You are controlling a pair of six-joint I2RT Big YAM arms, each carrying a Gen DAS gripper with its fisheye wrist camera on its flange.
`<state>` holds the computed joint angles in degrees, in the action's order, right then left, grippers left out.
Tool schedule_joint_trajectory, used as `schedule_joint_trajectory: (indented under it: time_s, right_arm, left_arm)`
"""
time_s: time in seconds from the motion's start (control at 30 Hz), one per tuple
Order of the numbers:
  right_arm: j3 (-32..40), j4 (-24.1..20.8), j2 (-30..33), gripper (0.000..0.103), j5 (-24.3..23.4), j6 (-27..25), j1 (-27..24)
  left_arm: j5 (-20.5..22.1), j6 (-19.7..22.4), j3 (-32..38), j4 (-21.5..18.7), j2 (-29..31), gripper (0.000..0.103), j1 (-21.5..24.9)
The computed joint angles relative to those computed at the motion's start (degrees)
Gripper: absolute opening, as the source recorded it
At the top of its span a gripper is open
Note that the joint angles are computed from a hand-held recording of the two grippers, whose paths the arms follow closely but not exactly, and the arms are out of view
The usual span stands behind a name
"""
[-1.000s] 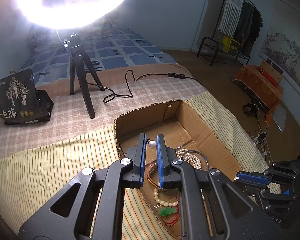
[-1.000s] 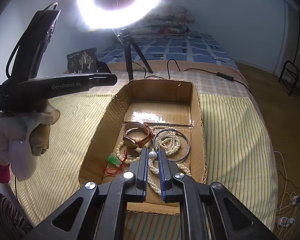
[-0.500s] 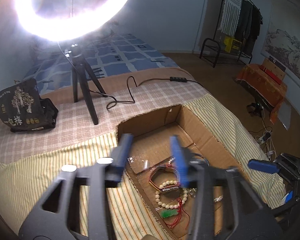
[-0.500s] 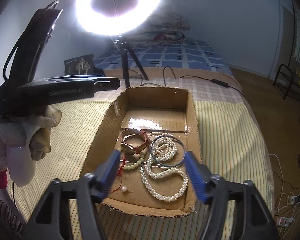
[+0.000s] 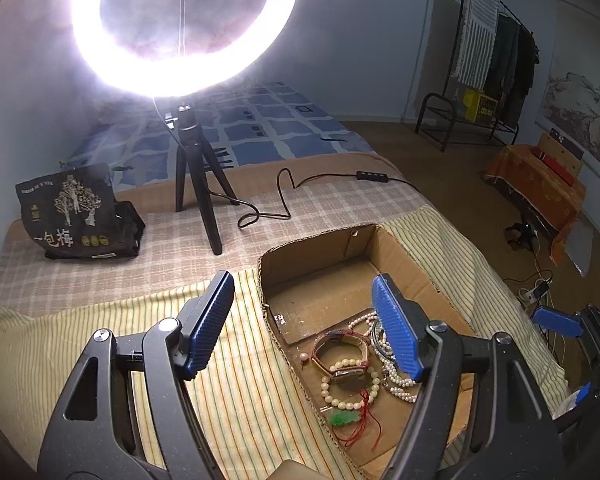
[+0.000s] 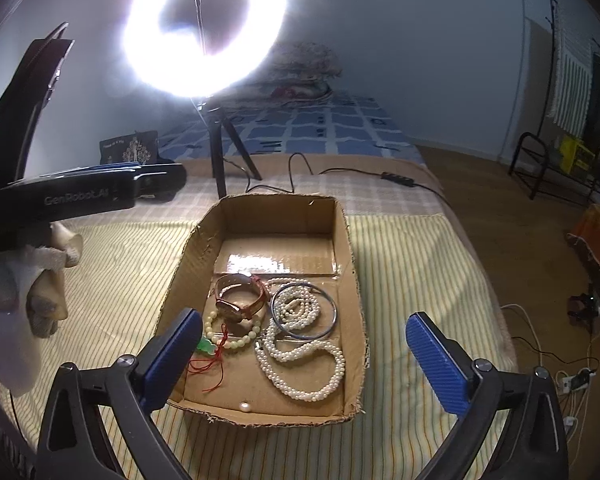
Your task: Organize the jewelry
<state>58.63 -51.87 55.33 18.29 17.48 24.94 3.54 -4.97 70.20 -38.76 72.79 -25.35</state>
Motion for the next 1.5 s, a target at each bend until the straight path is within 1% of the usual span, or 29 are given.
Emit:
schedule_joint_trajectory:
  time_s: [0.43, 0.63, 0.67, 0.77, 0.8, 1.03, 1.2, 1.3, 1.37, 1.5]
  right_arm:
    - [1.29, -4.28, -3.00, 0.103, 5.82, 4.78, 4.26]
    - [3.20, -8.33, -4.45, 0.103, 10.16, 9.66, 7.17]
    - [3.66, -9.07, -4.52, 0.103, 10.87, 10.32, 7.57]
    - [5.32, -11.44, -4.81, 0.103, 13.57, 12.21, 9.66]
    - [5.97, -12.17, -4.90, 0.103, 14.76, 12.74, 10.68]
    - [10.13, -16.66, -4.23, 0.103, 21.09, 15.54, 16.74]
    - [12.02, -18.70, -3.70, 0.103, 25.77, 17.60, 20.96]
    - [11.86, -18.48, -3.96, 0.103, 28.10, 18.52, 22.80]
    - [11.58, -18.06, -4.07, 0.103, 28.89, 19.23, 23.63]
    - [10.34, -17.21, -4.24, 0.103, 30.63, 20.43, 24.86]
  left_arm:
    - [-1.22, -0.29, -1.49, -1.54, -6.01, 0.074, -0.21]
    - [-0.89, -0.10, -1.74, -3.65, -9.82, 0.075, 0.67]
    - [-0.58, -0.21, -1.68, -4.15, -10.39, 0.077, 0.98]
    - [-0.12, -0.63, -2.10, -5.30, -13.10, 0.086, 2.04]
    - [-0.35, -0.49, -2.22, -5.61, -13.79, 0.086, 2.12]
    - [-0.55, 1.17, -2.89, -11.06, -18.83, 0.087, 2.32]
    - [-0.82, 1.70, -4.42, -12.34, -22.98, 0.087, 2.29]
    - [-0.97, 2.19, -5.24, -12.56, -24.87, 0.092, 2.50]
    - [-1.61, 2.45, -5.99, -12.17, -26.10, 0.098, 2.45]
    - [-3.15, 3.78, -7.39, -11.56, -27.80, 0.098, 2.17]
